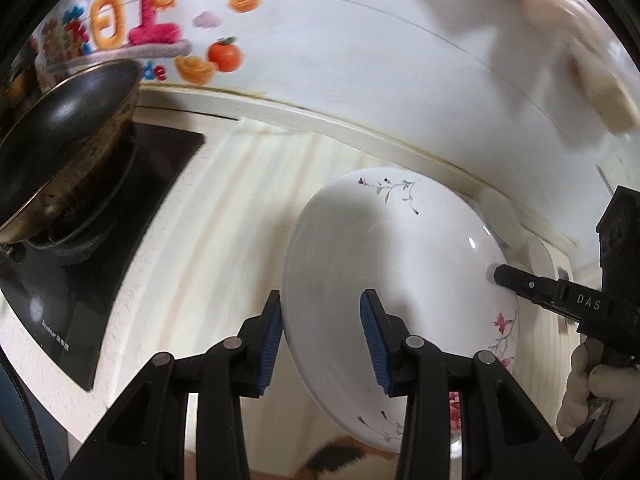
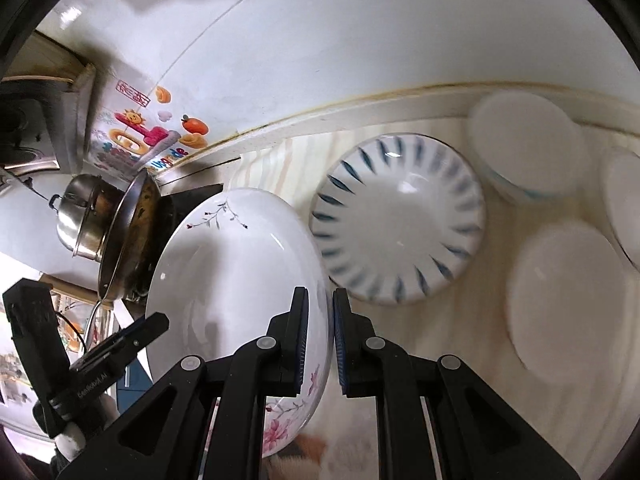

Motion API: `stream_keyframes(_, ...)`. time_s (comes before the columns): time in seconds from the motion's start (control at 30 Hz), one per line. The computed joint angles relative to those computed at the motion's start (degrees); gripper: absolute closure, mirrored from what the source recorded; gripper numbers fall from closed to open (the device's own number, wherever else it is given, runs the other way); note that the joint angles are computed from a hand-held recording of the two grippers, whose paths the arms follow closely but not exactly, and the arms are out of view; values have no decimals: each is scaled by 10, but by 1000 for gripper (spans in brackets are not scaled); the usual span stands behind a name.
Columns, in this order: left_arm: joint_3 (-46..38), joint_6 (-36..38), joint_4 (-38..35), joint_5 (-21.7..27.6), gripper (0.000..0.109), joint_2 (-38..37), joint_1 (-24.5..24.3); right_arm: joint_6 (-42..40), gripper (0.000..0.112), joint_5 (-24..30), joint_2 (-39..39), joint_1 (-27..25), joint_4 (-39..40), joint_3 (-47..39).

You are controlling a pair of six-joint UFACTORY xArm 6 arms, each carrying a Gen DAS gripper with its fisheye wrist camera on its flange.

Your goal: Organize plates and bowls

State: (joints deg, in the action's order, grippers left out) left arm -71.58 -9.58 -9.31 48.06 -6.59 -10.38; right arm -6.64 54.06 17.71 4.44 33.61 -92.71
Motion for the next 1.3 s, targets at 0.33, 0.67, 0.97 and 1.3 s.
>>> stream_keyframes(0.33,57,-9,-16,25,72,-43,-83,-30,98,-16,-219,-77,10,274)
stream_keyframes(0.67,67,-10,-4,51,72,-5,-153,-67,98,-16,-289,-155,3,397)
stream_keyframes(0.97,60,-35,35,65,72,19,-180,-87,98,-24,-290,-173,3,429)
stream_keyframes(1.3,50,-53,65,76,73,33,-194,-80,98,-32,-289,-164,-6,431)
